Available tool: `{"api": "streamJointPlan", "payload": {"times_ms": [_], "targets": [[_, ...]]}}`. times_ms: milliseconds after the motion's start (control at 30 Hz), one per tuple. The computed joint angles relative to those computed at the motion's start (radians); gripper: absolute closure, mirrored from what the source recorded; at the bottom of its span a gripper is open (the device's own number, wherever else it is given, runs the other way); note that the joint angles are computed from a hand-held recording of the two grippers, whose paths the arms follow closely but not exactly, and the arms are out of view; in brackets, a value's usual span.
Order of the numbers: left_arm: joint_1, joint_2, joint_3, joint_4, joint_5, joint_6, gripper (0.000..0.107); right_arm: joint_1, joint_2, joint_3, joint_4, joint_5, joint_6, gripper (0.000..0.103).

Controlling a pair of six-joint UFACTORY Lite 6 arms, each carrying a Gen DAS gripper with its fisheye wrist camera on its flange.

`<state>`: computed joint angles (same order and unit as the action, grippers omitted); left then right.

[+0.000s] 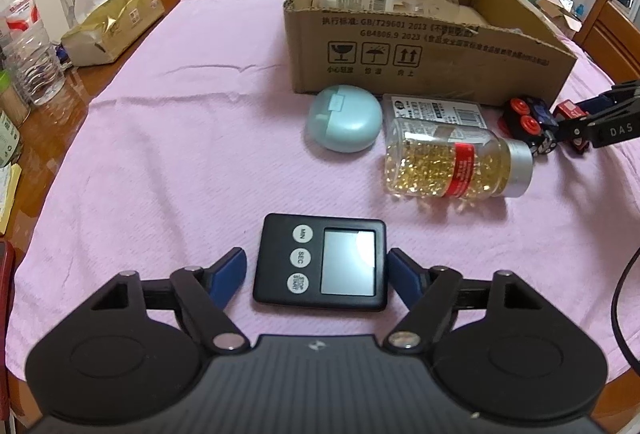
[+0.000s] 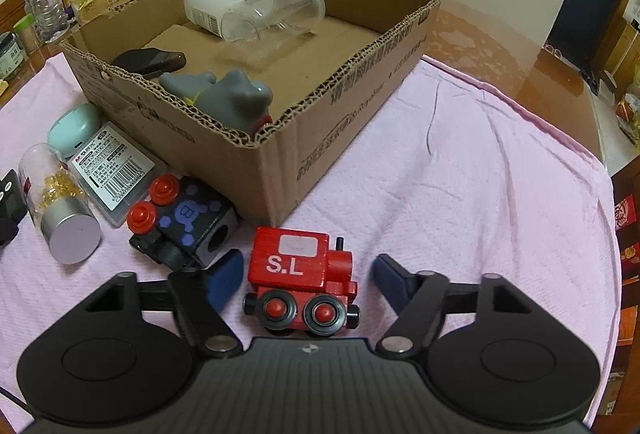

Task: Organize rigid objects
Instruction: 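Close right gripper on red S.L train while left gripper closes on black timer, then carry train with right tool into cardboard box while left carries timer there, open both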

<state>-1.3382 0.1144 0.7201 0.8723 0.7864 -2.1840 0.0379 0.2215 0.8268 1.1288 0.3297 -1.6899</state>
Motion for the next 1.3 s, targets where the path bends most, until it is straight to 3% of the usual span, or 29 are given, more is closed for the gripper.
{"api": "streamJointPlan", "payload": {"times_ms": [67, 267, 400, 900, 1000, 1300], "targets": [[-0.003, -0.002, -0.004, -0.001, 0.001, -0.006, 0.028, 0.015, -0.015, -0.010, -0.006, -0.018, 0.012, 0.037], [0.002, 0.002, 0.001, -0.001, 0.002, 0.009, 0.027, 0.021, -0.062, -0.059, 0.113, -0.056, -0.127, 0.038], [0.002, 0.007, 0.011, -0.005, 0.005, 0.029, 0.029, 0.004, -0.040, -0.033, 0.022, -0.019, -0.035, 0.047], [0.031, 0.000, 0.005, 0.016, -0.040, 0.047, 0.030, 0.007, -0.069, -0.061, -0.037, -0.061, 0.054, 0.047], [0.041, -0.009, -0.001, 0.018, -0.041, 0.052, 0.037, 0.005, -0.077, -0.065, -0.065, -0.054, 0.086, 0.047], [0.064, -0.050, -0.021, -0.023, -0.073, 0.157, 0.038, 0.027, -0.116, -0.085, -0.150, -0.061, 0.185, 0.047]]}}
